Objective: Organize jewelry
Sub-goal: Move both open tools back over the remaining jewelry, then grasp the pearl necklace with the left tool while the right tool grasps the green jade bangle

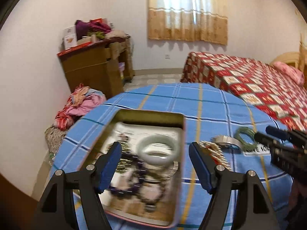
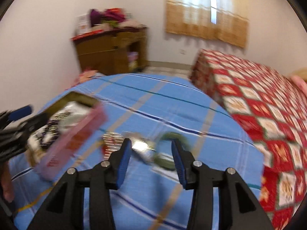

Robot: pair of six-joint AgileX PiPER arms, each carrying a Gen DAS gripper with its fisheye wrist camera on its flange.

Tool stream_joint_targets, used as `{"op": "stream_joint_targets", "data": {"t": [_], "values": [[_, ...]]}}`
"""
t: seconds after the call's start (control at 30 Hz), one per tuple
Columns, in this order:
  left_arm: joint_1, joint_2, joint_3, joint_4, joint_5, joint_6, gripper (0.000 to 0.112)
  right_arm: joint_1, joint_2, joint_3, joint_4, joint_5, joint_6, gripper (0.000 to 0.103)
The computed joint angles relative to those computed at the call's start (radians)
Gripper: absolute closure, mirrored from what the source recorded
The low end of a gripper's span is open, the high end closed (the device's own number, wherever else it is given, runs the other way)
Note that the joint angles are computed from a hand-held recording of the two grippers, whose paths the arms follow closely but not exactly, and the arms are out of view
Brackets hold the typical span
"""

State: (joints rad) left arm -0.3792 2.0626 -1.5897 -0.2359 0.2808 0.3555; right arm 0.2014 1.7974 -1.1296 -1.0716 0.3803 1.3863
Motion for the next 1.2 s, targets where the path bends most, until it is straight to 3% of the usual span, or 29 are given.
{"op": "stream_joint_targets", "data": {"t": [0.23,0.3,0.43,0.6,0.73,0.77,0.8,0.83,0.9,1.03,1.2], "values": [[-0.088,0.039,-0.025,0.140,0.027,-0.121,0.040,-0.041,0.011,-0.001,0.105,0.006,-0.082,0.057],[-0.108,0.048,-0.030,0.163,0.033,-0.142,0.050,-0.039,0.015,-0.009,0.094,0.024,-0.074,0.057],[-0.139,0.109,-0.116,0.190,0.101,-0.174,0.058,-0.063,0.032,-0.025,0.143,0.024,-0.125,0.057],[-0.142,0.160,-0.189,0.082,0.194,-0.088,0.075,-0.094,0.083,-0.093,0.320,0.023,-0.317,0.057],[-0.150,0.204,-0.245,0.063,0.274,-0.062,0.075,-0.099,0.128,-0.150,0.472,0.046,-0.476,0.057],[-0.147,0.212,-0.261,0.039,0.294,-0.044,0.081,-0.100,0.134,-0.156,0.494,0.045,-0.495,0.057],[-0.144,0.212,-0.262,0.019,0.296,-0.027,0.101,-0.101,0.137,-0.158,0.509,0.043,-0.509,0.062],[-0.143,0.216,-0.269,0.003,0.307,-0.003,0.105,-0.101,0.141,-0.165,0.532,0.045,-0.534,0.079],[-0.143,0.193,-0.230,-0.018,0.288,0.039,0.107,-0.108,0.136,-0.153,0.586,0.025,-0.592,0.092],[-0.120,0.114,-0.099,-0.147,0.244,0.185,0.107,-0.103,0.092,-0.093,0.620,0.004,-0.632,0.093],[-0.080,0.005,0.057,-0.345,0.189,0.376,0.107,-0.068,0.011,0.054,0.419,-0.038,-0.415,0.094]]}}
